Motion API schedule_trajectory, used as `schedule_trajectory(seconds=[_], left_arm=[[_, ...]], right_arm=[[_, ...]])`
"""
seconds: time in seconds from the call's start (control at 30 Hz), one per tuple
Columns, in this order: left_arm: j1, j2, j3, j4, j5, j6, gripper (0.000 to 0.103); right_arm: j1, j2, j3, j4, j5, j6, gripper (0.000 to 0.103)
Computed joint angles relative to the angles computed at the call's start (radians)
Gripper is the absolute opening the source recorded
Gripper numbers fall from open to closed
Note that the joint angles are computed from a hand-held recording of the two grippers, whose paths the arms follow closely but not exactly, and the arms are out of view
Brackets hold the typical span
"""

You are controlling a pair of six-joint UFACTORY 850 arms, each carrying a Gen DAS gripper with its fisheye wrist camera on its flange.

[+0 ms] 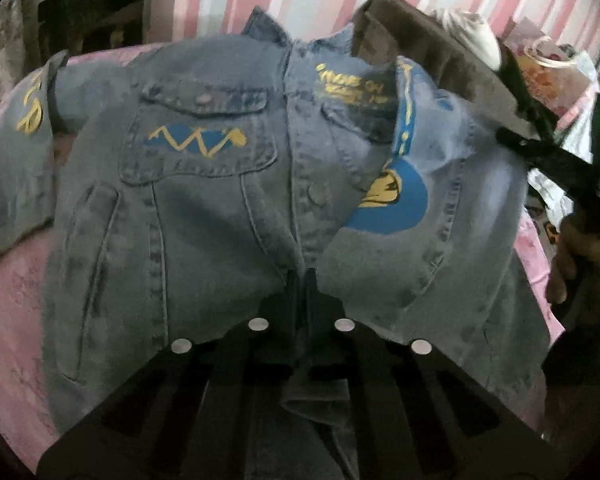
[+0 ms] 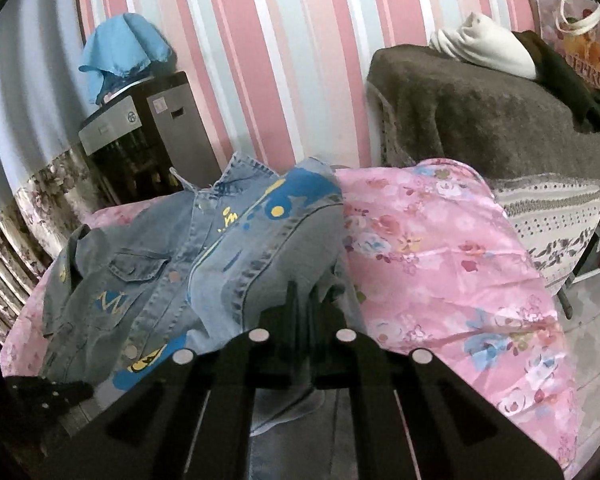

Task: Fold large clothes

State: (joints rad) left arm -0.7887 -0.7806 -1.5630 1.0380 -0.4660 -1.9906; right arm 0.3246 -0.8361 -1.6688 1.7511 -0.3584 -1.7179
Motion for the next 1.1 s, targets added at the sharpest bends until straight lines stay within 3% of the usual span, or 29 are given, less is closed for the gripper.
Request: schedule_trajectory(seconds=[0.1, 0.2, 0.23, 0.33, 0.43, 0.5, 0.63, 0.67, 0.7, 0.8, 0.97, 1.1], left_arm=[[-0.012, 0.021, 0.016, -0.019, -0.045, 0.017, 0.006], [-0.046, 0.043, 0.035, 0.049, -0.111, -0.061, 0.059], [-0.066, 0.041, 0.027, 0.099, -0.150, -0.091, 0.062], [-0.084, 0.006, -0.031, 0.109, -0.150, -0.017, 0.071], [-0.065, -0.045, -0.082, -0.012, -0.064, 0.075, 0.069], [-0.067, -0.076, -0.112, -0.033, -0.091, 0.108, 0.067], [-0.060, -0.062, -0.075, 0.062, -0.060, 0.001, 0.035], [-0.056, -0.050, -0.060, 0.106, -0.049, -0.040, 0.018], [-0.054, -0.042, -0.050, 0.130, -0.046, -0.051, 0.010], [-0.042, -0.027, -0.050, 0.164, -0.054, -0.041, 0.010], [-0.015, 0.001, -0.045, 0.212, -0.084, -0.026, 0.010], [0.031, 0.037, -0.030, 0.266, -0.100, 0.010, 0.010]], right_arm=[[-0.005, -0.002, -0.002, -0.022, -0.001, 0.007, 0.004], [-0.007, 0.000, 0.003, -0.021, -0.001, -0.002, 0.004], [-0.007, 0.000, 0.005, -0.022, -0.001, -0.001, 0.004], [-0.011, 0.002, 0.012, -0.017, -0.007, 0.002, 0.004], [-0.017, 0.012, 0.031, 0.017, -0.016, -0.022, 0.004], [-0.022, 0.026, 0.056, 0.066, -0.022, -0.067, 0.004], [-0.044, 0.037, 0.094, 0.121, -0.065, -0.088, 0.004], [-0.051, 0.034, 0.095, 0.116, -0.080, -0.067, 0.004], [-0.058, 0.030, 0.095, 0.115, -0.096, -0.048, 0.004], [-0.072, 0.024, 0.100, 0.132, -0.144, -0.029, 0.004], [-0.071, 0.028, 0.094, 0.127, -0.153, -0.034, 0.004], [-0.081, 0.012, 0.052, 0.057, -0.216, 0.069, 0.004]])
